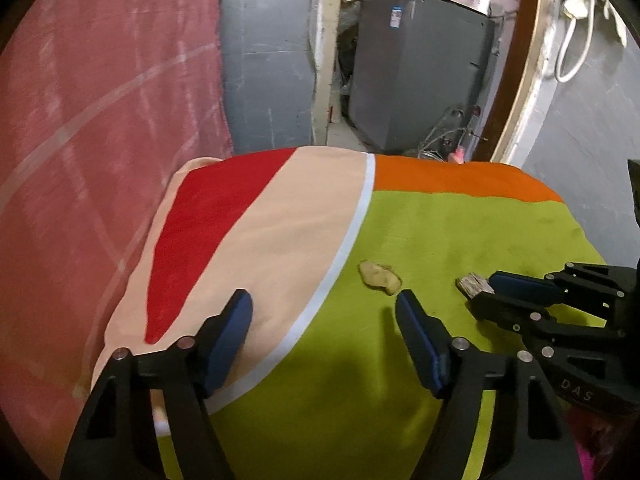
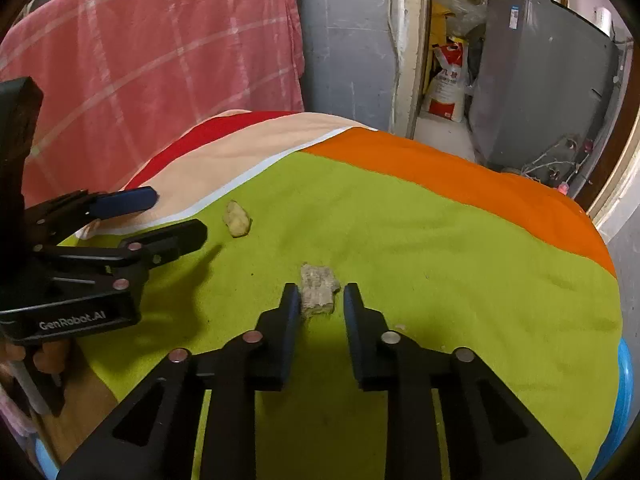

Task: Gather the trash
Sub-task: 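Grasp the beige scrap with the left tool while the right tool grasps the brown scrap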

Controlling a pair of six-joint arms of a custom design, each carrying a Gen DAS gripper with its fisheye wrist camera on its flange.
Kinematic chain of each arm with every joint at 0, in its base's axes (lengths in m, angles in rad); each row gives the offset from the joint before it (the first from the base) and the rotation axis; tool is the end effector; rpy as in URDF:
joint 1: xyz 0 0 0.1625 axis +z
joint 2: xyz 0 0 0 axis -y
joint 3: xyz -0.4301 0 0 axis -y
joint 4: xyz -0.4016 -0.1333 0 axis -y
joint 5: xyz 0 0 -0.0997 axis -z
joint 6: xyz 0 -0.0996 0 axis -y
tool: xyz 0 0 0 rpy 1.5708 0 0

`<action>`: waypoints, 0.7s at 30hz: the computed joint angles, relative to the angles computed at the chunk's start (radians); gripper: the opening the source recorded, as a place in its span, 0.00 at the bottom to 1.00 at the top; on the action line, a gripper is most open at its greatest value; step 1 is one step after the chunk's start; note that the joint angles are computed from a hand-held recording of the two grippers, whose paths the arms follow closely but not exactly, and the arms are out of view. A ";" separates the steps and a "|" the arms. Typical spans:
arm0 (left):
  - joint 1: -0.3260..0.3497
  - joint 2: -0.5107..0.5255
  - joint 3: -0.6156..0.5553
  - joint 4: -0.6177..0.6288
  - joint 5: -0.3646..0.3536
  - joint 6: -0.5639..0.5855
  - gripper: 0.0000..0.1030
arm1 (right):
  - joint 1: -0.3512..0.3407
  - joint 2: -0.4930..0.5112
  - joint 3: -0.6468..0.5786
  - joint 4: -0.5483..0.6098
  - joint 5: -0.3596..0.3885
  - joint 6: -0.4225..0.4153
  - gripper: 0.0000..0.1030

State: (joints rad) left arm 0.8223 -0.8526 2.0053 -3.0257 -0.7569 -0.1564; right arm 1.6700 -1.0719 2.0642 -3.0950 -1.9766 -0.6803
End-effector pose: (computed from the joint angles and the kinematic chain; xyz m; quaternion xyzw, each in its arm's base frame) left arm -0.2315 -0.5515 0.0837 0.2079 0.8858 -0.2954 0.2915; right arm 0.1488 -0.5457 0.1756 0.3101 -0.8943 0.1909 0.2600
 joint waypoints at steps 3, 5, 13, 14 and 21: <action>0.003 0.006 -0.010 0.012 -0.029 0.016 0.50 | -0.005 0.002 -0.008 0.001 0.005 -0.006 0.15; 0.008 0.011 -0.024 0.036 -0.052 0.023 0.43 | -0.008 0.006 -0.017 0.005 0.007 -0.004 0.15; 0.018 0.049 -0.083 0.111 -0.081 0.044 0.32 | -0.020 0.000 -0.028 0.010 0.028 0.020 0.14; 0.018 0.052 -0.089 0.116 -0.083 0.047 0.31 | -0.020 -0.001 -0.027 0.008 0.029 0.021 0.14; 0.021 0.066 -0.110 0.149 -0.071 0.050 0.17 | -0.026 -0.010 -0.019 0.000 0.040 0.025 0.14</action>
State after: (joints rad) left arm 0.8428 -0.7864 1.8957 -2.8764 -0.8284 -0.1064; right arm 1.6438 -1.0817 2.0448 -3.0948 -1.9368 -0.6549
